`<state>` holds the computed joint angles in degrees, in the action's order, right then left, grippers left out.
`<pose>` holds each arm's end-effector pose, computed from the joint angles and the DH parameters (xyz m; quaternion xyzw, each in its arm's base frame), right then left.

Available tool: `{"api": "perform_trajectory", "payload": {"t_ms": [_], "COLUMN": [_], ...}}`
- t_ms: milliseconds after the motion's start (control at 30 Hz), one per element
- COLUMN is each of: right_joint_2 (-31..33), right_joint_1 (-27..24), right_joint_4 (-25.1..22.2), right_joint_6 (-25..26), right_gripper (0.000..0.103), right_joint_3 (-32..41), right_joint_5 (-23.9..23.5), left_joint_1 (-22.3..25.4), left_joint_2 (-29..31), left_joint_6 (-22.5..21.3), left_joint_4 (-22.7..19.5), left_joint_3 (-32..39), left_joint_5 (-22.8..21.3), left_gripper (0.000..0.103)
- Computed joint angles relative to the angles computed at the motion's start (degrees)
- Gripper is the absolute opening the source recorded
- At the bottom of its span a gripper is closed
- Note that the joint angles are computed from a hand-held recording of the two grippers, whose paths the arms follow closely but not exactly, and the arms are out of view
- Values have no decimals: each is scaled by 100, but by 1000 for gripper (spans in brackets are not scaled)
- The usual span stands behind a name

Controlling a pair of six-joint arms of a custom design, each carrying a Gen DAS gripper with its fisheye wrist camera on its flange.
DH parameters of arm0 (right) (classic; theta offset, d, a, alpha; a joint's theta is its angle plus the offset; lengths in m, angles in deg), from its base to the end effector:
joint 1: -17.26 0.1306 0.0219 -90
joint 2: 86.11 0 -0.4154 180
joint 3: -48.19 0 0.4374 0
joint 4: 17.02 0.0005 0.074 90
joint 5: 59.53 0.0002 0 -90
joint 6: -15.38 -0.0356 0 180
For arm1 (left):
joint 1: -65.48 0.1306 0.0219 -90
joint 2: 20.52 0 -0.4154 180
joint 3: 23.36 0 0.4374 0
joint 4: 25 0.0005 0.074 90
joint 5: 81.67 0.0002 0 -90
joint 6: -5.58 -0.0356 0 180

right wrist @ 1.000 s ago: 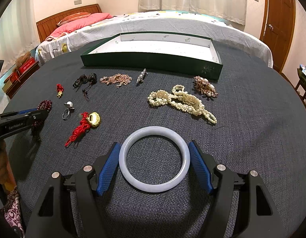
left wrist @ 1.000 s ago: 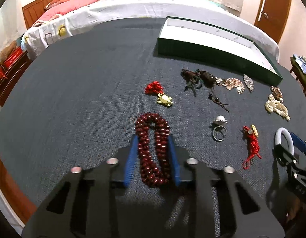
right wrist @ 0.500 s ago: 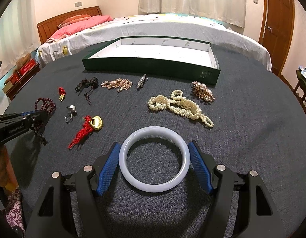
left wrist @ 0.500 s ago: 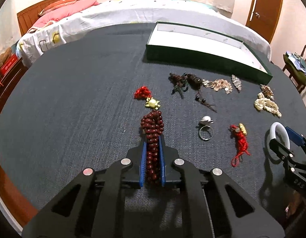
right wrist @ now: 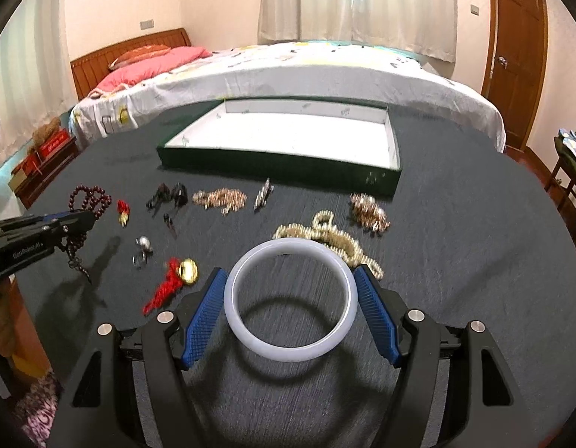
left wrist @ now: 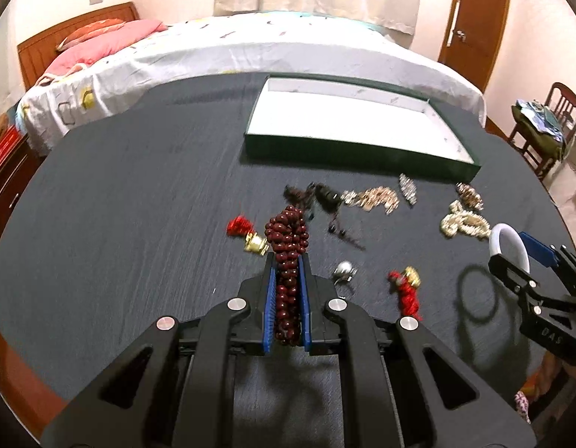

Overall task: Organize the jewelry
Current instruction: 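Carry the bracelet into the white tray with the left tool while the right tool carries the bangle there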

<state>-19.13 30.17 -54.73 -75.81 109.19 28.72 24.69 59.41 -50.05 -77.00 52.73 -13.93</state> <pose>0.3640 0.0840 0.3915 -0.0998 0.9139 0.0622 0.3885 0.3458 -0.2813 0.4217 -0.0041 0.9396 -0.0295 0.3409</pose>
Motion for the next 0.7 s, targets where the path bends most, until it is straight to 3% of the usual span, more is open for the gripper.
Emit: {"api": "perform_trajectory", "payload": {"t_ms": [333, 700], "right_joint_2": [633, 1861], "right_joint_1": [-284, -388], "right_joint_4": [351, 537], "right_joint_6": [52, 244], "right_gripper": [68, 68], "right_joint_3": [691, 1759], "right_joint_5": [-72, 5], "left_joint_1": [370, 829], "left_joint_2": [544, 1721], "left_joint_6": [-882, -1712], "left_joint_4": [493, 923], "left_joint_3": [663, 1914], "left_joint_5": [279, 588], "left_gripper": [11, 11]}}
